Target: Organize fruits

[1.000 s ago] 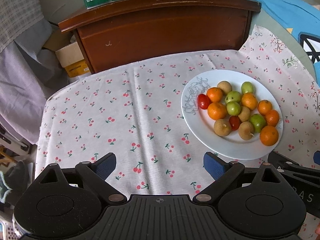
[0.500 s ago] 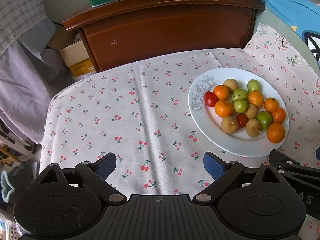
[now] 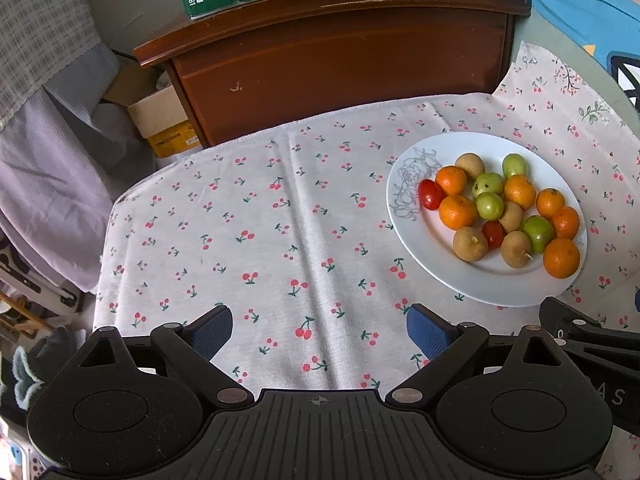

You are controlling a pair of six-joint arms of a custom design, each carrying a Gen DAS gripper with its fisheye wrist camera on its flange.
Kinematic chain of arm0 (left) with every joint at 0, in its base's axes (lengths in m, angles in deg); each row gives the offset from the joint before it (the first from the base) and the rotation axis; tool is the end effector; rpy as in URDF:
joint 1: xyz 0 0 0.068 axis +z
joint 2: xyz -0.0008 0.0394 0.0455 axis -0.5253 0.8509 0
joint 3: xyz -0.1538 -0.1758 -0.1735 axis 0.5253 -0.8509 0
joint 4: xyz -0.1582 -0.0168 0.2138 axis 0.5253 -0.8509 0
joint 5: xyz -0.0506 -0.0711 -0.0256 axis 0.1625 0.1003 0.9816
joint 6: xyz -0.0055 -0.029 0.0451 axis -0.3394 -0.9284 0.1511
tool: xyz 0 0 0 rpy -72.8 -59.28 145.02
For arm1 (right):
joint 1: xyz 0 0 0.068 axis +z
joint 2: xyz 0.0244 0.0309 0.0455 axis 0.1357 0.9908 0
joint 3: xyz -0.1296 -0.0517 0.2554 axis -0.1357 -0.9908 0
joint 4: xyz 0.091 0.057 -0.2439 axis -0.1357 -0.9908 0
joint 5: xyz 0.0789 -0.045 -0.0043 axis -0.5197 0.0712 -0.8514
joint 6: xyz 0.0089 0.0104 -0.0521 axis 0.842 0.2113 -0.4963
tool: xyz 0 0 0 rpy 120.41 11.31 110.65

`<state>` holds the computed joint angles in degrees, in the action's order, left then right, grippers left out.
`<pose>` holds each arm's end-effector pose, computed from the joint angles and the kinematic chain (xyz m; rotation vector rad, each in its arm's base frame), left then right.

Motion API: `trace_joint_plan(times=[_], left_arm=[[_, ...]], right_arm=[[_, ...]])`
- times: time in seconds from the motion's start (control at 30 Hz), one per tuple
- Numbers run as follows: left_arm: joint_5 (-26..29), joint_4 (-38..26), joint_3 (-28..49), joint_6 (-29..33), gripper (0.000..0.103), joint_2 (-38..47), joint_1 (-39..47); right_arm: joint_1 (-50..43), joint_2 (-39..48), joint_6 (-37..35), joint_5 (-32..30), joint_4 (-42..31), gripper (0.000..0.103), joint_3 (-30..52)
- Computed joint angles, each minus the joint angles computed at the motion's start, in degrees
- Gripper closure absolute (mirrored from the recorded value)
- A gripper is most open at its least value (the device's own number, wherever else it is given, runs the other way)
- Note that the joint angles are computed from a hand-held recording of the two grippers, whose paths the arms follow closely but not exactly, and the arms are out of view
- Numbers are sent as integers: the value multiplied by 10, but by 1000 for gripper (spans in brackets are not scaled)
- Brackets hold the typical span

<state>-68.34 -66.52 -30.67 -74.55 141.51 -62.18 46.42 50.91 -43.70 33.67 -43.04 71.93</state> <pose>0.2628 -0.1337 0.0978 -0.2941 2.5227 0.3175 0.2950 0.2241 0.0834 -0.2531 2.4551 0.1319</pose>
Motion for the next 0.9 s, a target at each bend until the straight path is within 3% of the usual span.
trace_joint_plan(times=[0.63,0.9], left_arm=[[-14,-7,-18,-6,9,-11,-6],[-17,10,-61,-8,8,-46,-11]], right_arm=[[9,3,-3,-8,15,10,-9],[13,-4,-10,-30,59,6,-41]])
